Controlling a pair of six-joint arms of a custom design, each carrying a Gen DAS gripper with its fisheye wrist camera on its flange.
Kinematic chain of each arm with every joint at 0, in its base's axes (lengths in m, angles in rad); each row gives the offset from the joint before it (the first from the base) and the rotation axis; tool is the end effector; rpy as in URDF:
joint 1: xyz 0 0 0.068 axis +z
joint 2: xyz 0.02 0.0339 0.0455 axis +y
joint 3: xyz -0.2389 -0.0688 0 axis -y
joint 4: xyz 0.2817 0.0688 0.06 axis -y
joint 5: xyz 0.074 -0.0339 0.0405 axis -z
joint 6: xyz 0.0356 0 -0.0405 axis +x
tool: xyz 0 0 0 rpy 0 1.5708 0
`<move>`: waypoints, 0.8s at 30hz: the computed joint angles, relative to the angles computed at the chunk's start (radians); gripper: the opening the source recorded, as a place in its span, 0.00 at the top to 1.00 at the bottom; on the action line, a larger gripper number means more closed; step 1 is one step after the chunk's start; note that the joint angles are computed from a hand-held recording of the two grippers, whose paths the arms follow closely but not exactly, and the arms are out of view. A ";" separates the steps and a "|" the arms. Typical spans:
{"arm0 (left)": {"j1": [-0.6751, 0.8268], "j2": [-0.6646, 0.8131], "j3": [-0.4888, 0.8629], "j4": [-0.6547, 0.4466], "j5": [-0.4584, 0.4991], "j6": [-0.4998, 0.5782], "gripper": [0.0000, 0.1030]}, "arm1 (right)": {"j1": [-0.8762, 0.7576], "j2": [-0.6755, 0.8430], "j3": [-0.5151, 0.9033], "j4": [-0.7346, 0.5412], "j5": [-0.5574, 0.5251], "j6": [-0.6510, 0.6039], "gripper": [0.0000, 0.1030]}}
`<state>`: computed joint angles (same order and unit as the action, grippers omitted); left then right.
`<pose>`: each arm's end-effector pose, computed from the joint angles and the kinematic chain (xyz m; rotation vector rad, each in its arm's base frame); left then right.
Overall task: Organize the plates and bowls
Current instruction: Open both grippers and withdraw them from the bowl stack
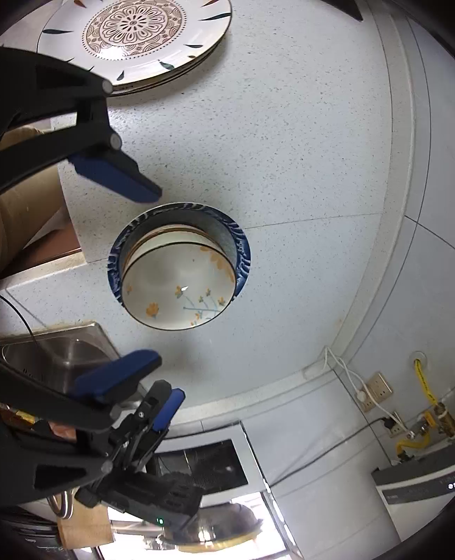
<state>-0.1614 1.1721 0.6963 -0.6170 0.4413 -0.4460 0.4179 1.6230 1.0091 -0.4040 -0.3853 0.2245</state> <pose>0.2483 -0.0558 0.1637 -0.2380 2.7069 -0.7785 0.3176 0.1557 0.1478 -0.4011 2.6186 0.7265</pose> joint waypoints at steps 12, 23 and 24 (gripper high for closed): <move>0.144 -0.078 -0.232 0.156 0.177 -0.091 0.06 | -0.023 -0.024 -0.143 0.072 -0.048 0.047 0.42; 0.171 0.061 -0.273 0.295 0.134 -0.101 0.09 | -0.037 -0.020 -0.217 0.137 -0.074 0.072 0.38; 0.167 0.088 -0.270 0.320 0.133 -0.098 0.10 | -0.038 -0.005 -0.207 0.139 -0.073 0.073 0.38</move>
